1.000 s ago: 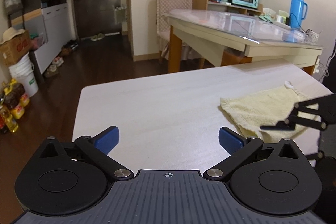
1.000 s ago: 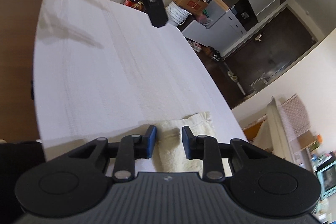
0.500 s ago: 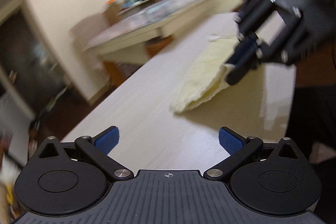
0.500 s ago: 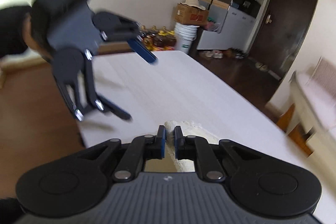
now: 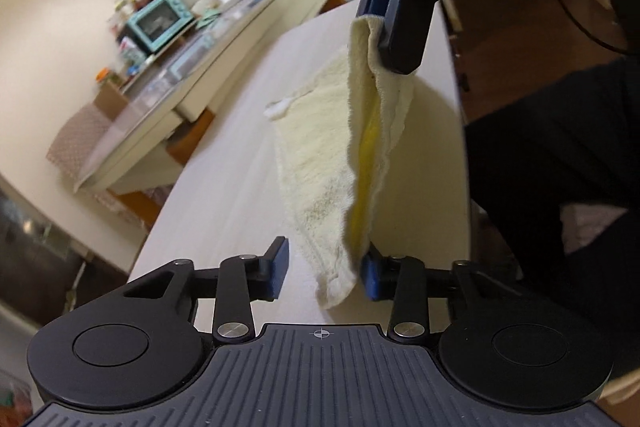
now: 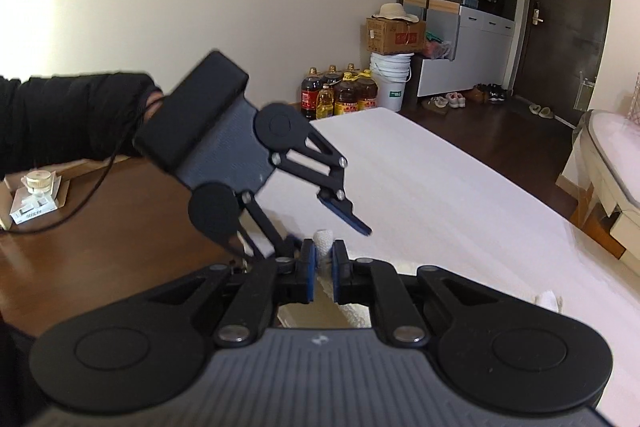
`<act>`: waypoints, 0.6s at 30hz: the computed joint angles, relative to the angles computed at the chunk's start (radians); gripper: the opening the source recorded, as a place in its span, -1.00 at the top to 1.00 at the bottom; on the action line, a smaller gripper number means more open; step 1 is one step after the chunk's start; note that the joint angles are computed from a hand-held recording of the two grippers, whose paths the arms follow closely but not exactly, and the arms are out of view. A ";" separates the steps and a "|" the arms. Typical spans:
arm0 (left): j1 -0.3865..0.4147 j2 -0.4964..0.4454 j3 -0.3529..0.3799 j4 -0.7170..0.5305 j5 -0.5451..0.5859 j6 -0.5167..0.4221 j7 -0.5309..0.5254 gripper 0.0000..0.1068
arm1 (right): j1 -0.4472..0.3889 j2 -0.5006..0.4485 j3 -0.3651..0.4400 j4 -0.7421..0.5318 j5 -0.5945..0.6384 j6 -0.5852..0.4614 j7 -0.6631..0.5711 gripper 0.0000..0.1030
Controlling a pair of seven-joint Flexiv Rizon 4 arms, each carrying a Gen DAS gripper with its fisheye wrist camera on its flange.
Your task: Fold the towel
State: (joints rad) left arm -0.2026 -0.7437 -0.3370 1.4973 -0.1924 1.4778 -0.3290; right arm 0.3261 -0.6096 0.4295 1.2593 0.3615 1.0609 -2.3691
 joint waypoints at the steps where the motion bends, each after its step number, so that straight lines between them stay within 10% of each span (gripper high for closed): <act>1: -0.006 0.011 0.013 0.001 0.004 -0.021 -0.001 0.68 | -0.002 -0.001 0.002 0.002 0.001 -0.005 -0.005 0.82; 12: -0.101 0.069 0.146 -0.137 0.048 -0.388 0.016 0.86 | -0.137 0.034 0.084 0.051 0.216 -0.078 -0.105 0.82; 18: -0.164 -0.043 0.196 -0.445 0.072 -0.585 -0.017 0.86 | -0.202 0.035 0.064 0.010 0.416 -0.059 -0.112 0.82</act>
